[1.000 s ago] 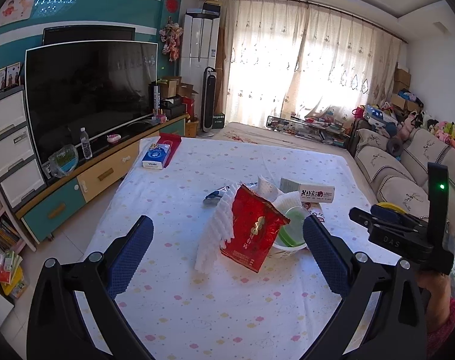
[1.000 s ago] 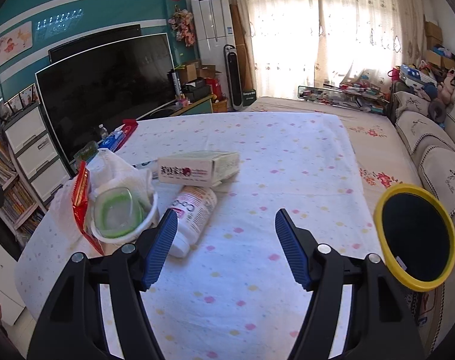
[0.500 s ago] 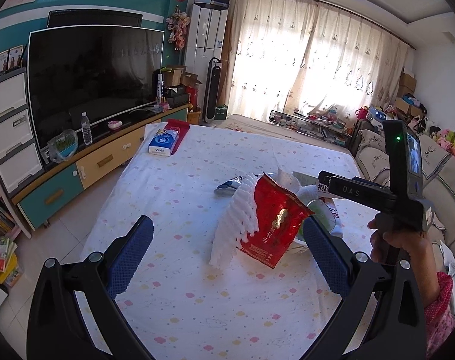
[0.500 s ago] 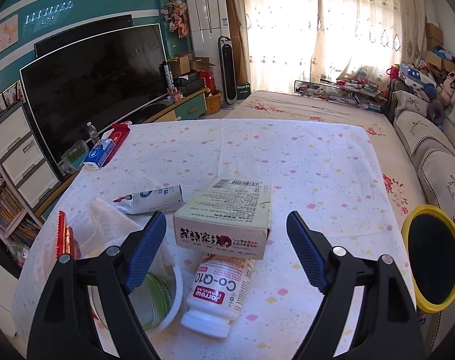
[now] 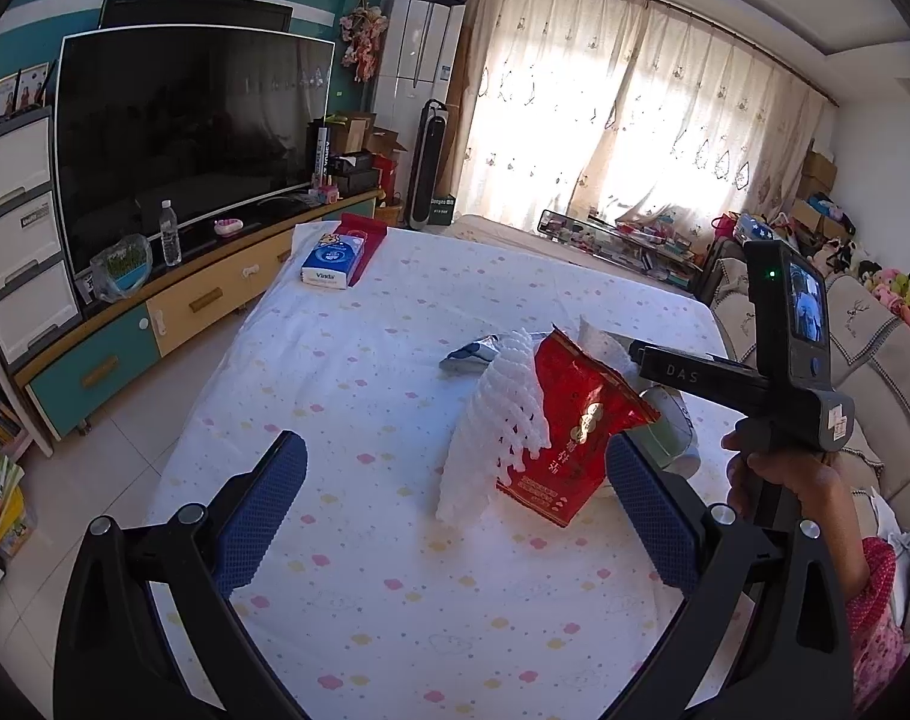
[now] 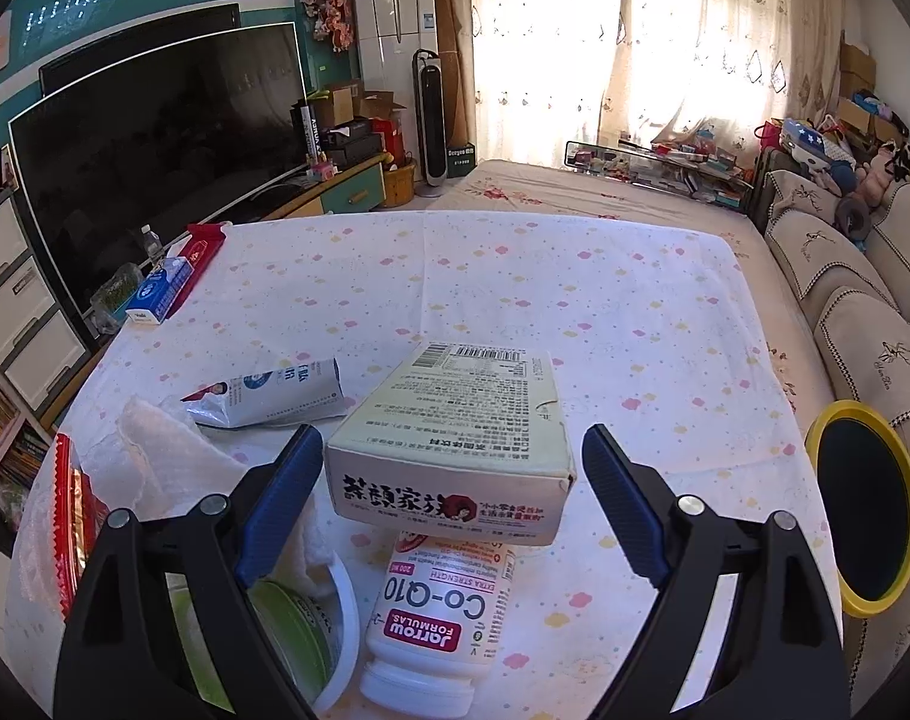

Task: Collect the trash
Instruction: 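Move the right gripper back toward the white supplement bottle and box, then grasp the white printed box with the right gripper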

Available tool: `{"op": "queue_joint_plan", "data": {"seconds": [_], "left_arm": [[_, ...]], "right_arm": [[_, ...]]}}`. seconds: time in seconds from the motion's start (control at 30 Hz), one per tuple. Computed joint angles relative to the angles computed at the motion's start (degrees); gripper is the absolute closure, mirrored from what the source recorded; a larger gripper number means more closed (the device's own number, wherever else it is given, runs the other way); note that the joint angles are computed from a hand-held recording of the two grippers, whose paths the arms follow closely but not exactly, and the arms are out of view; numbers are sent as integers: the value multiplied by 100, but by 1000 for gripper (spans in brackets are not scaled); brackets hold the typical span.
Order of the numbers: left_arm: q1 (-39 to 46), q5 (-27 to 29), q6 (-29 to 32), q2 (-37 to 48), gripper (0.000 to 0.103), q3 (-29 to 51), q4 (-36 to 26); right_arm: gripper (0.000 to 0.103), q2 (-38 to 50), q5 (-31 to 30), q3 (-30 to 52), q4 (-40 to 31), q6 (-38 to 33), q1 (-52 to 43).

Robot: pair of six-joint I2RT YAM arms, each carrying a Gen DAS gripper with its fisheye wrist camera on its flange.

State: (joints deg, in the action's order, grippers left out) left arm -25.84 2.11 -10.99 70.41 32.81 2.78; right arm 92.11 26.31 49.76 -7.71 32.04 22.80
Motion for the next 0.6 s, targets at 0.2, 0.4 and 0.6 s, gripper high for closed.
{"op": "queue_joint_plan", "data": {"seconds": [0.2, 0.4, 0.6], "left_arm": [[-46, -35, 6, 40, 5, -29, 68], [-99, -77, 9, 51, 5, -8, 45], [-239, -179, 6, 92, 5, 47, 15]], "right_arm": [[33, -98, -105, -161, 87, -4, -85], [33, -516, -133, -519, 306, -31, -133], [34, -1041, -120, -809, 313, -31, -128]]}}
